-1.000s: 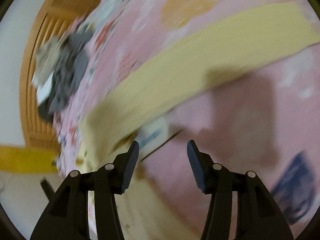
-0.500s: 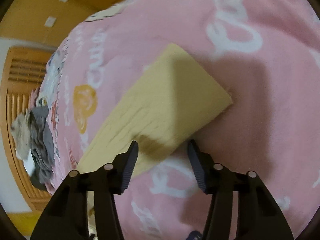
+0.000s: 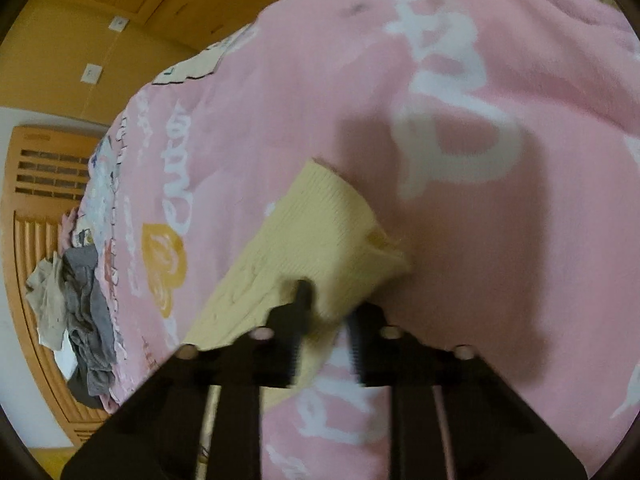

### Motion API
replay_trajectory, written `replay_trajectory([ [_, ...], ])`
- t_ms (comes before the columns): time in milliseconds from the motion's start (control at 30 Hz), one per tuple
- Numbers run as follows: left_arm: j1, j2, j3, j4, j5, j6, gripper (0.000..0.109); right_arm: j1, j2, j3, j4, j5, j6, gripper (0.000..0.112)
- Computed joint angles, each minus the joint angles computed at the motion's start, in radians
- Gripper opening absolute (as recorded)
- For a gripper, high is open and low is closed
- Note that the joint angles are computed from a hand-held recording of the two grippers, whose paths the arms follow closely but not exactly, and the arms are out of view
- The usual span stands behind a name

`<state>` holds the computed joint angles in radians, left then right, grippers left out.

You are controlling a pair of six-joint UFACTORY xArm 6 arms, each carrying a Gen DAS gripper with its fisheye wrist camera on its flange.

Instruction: Fold large clothes

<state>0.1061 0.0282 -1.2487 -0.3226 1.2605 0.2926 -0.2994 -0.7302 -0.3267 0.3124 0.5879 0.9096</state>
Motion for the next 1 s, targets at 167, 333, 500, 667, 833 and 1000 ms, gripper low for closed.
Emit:
replay_trajectory([
  [167,0.024,-0.005,-0.001,-0.024,-0.026,-0.021,0.002,-0.001,-0.026,-0.038,-0.024,0.022,-0.013,0.009],
  [333,0.051,-0.004,-0.004,-0.021,-0.045,-0.020,0.002,0.052,-0.003,-0.174,-0.147,0.085,0.002,0.009],
  [500,0.094,-0.012,-0.001,0.013,-0.089,0.019,0.002,0.149,0.083,-0.339,-0.238,0.097,0.003,0.009],
  [667,0.144,-0.011,0.004,0.042,-0.119,0.032,0.002,0.269,0.201,-0.510,-0.265,0.065,-0.040,0.008],
  [833,0.184,-0.011,0.024,0.080,-0.160,0.031,0.002,0.427,0.336,-0.691,-0.263,0.017,-0.077,0.008],
  [1000,0.237,-0.022,0.050,0.073,-0.172,0.008,0.002,0.588,0.510,-0.884,-0.146,-0.009,-0.216,0.008],
])
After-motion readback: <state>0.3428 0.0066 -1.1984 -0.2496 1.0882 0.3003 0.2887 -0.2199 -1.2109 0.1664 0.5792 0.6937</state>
